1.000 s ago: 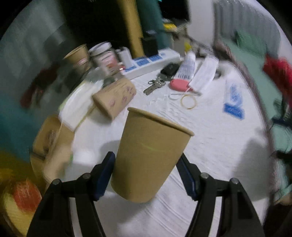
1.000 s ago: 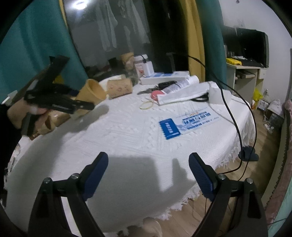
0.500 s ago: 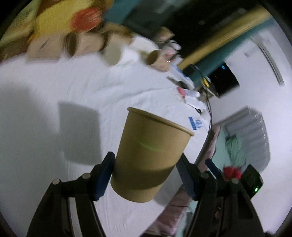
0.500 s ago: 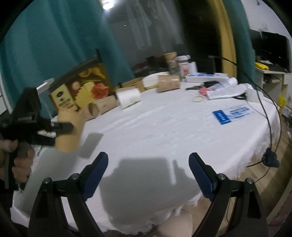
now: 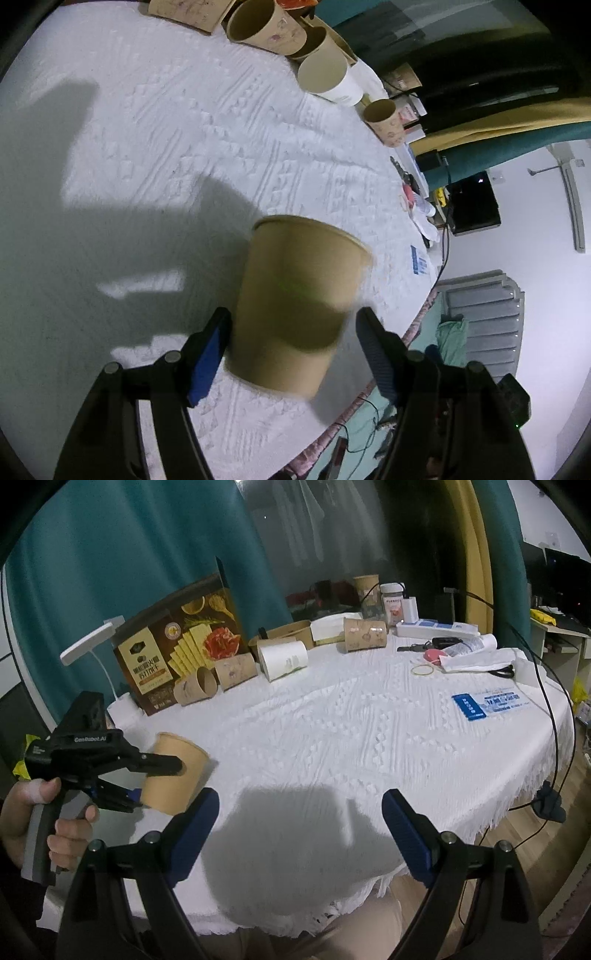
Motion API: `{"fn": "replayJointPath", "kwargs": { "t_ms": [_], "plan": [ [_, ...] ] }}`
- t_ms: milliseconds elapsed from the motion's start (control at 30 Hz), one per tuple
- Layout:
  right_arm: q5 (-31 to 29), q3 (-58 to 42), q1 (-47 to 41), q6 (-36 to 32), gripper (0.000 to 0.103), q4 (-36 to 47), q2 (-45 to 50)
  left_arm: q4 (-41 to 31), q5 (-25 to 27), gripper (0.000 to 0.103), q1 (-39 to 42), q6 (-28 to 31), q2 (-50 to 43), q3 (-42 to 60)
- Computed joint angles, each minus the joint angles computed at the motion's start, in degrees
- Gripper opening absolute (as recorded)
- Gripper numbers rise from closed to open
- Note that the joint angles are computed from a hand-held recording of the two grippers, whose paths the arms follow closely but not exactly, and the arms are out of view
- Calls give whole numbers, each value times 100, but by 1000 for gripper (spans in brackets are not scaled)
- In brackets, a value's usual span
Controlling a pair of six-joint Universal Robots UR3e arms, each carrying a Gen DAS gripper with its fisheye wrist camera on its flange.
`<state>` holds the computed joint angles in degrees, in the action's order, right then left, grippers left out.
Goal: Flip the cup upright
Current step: 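Lift the brown cup with the left gripper and rotate it rim up, then lower the upright brown cup onto the tablecloth with the left gripper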
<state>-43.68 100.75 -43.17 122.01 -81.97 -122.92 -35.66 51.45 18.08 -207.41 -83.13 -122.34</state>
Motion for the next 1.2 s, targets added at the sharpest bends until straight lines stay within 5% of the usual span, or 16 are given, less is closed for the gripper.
{"fn": "replayJointPath", "kwargs": {
  "t_ms": [333, 600, 800, 1000, 1067, 1200],
  "plan": [
    [-551, -686, 968, 802, 88, -298, 1014, -166, -222, 81, 597, 988, 1449, -696],
    [-691, -1722, 2272, 2058, 88, 171, 2470, -1303, 1746, 81, 530, 1916, 3221, -763],
    [-1098, -2204, 3335, 3024, 88, -471, 3320, -2288, 1784, 81, 1386, 2992, 4651, -1126],
    [-1752, -3024, 4144, 3601, 88, -736, 4163, -2345, 2132, 81, 1496, 3589, 5253, -1370],
    [-1821, -3389, 4350, 3635, 85, -542, 4453, -2329, 2296, 81, 1452, 3559, 5256, -1415],
    [-1930, -3730, 4522, 3551, 67, -284, 4782, -3186, 1757, 81, 2155, 4065, 5646, -1315]
  ]
}}
